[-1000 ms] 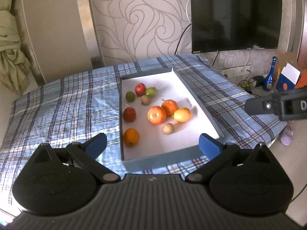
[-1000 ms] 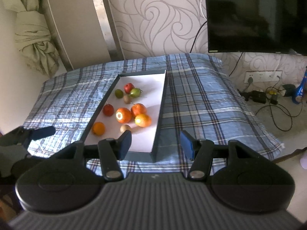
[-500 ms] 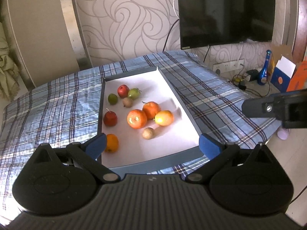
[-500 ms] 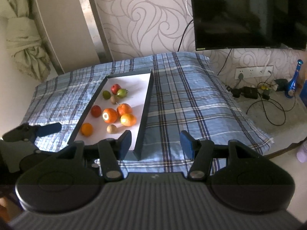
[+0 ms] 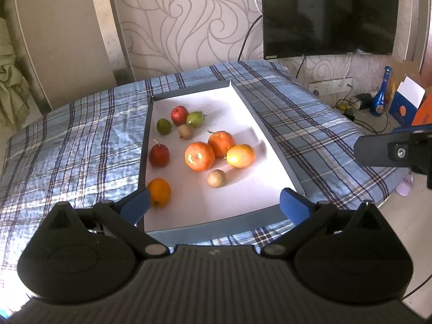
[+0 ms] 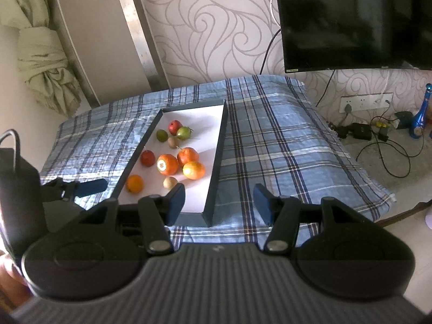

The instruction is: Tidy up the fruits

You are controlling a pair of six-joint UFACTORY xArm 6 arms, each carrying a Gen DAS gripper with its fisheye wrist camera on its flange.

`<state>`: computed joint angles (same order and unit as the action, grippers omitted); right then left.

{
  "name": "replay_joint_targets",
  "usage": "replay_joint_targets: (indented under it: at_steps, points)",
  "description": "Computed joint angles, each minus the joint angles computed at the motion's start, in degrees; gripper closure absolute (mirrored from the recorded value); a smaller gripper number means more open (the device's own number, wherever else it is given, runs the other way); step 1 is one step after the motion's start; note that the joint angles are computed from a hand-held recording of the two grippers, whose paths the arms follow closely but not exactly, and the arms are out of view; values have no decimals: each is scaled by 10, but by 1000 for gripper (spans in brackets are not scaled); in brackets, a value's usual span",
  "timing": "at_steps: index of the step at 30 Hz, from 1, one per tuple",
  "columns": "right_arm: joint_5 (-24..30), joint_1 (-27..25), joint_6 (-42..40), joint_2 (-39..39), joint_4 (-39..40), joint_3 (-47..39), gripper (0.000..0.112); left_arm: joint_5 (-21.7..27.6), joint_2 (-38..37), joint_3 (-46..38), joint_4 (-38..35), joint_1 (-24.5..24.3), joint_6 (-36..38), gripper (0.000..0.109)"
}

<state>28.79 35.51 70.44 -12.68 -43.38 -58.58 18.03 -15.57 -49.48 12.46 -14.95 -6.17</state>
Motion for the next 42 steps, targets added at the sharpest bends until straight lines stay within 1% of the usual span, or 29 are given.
replay_joint_targets:
  at_steps: [6, 13, 21, 29, 34, 42]
  points:
    - [13, 5, -23, 4, 6, -9, 54, -12, -1, 4, -19, -2, 9, 6]
    - [24, 6, -17, -2, 0, -8, 54, -14, -3, 1, -42, -5, 32, 6]
    - [20, 1, 16, -13, -5, 10, 54, 0, -7, -1, -32, -6, 42, 6]
    - [6, -4, 39, -21, 0, 30, 54, 10, -12, 3, -14, -5, 34, 6]
    - [9, -3, 35, -22, -3, 29, 54, 6, -14, 6, -20, -6, 31, 6]
    - [33, 3, 14, -22, -5, 16, 54, -8, -11, 8, -43, -8, 33, 6]
